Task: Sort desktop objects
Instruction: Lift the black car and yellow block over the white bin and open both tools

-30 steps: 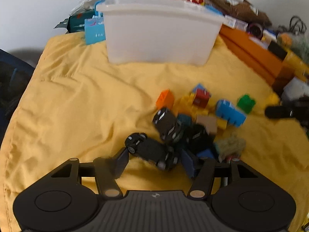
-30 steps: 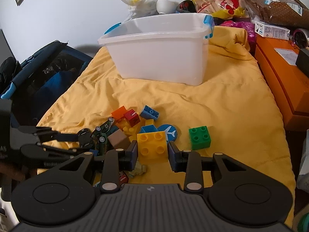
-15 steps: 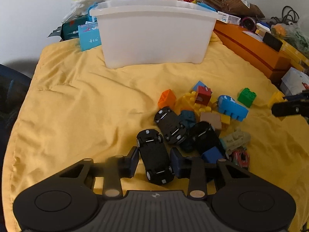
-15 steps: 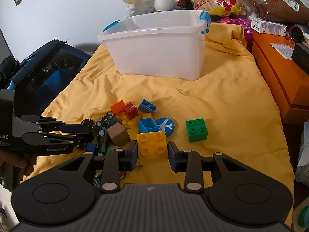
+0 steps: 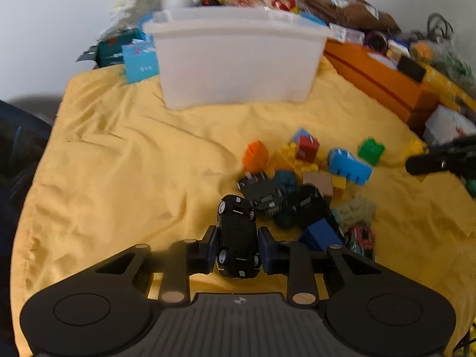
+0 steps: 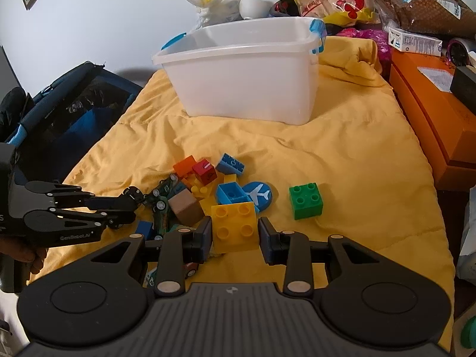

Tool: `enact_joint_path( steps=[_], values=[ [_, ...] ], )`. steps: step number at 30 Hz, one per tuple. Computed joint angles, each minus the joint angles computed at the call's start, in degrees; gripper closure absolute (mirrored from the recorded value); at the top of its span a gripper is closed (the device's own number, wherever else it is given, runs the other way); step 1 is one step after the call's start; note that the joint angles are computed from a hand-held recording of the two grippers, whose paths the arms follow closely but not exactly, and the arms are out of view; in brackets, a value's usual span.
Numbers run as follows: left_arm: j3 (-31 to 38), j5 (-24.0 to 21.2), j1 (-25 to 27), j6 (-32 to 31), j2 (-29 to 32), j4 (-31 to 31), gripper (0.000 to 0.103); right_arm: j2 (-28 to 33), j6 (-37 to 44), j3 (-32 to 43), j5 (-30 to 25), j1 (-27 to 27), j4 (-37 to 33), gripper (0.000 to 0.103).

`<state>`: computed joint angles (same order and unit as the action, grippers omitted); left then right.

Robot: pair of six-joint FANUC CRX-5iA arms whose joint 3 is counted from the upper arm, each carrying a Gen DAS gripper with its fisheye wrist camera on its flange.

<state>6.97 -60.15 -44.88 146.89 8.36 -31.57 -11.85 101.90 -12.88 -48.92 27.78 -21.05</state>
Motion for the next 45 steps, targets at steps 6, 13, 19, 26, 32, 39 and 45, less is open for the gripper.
enact_joint_path(
  steps=[6,13,19,26,32,39,45],
  values=[
    [1.5,-1.4,-0.9,3.5,-2.6,-4.3,0.071,-0.4,-0.2,0.3,1.6,0.0,-0.2,0.066],
    [6.9,-2.5,-0.2,2.0,-2.9,-6.8,0.071,0.7,0.0,3.0,4.0,-0.1,-0.6,0.066],
    [11.7,-0.7,2.5,-1.3,-2.1,-5.9,0.071,3.7,1.8,8.9,5.4,-0.5,-2.2,0.066],
    [17.9,-0.6,7.2,-7.8,0.5,-2.3,0.071,9.5,2.2,18.8,4.1,-1.9,-3.4,0.066],
    [22.6,-0.5,12.2,-13.9,3.2,3.7,0.071,16.2,-0.1,29.2,-0.4,-3.1,-2.2,0.066],
    [28.6,-2.0,16.2,-19.8,7.6,9.6,0.071,22.7,-2.6,38.1,-4.2,-1.8,2.5,0.066],
    [34.2,-4.8,19.3,-23.4,11.9,14.5,0.071,28.4,-4.4,46.6,-11.5,-0.5,4.5,0.066]
  ],
)
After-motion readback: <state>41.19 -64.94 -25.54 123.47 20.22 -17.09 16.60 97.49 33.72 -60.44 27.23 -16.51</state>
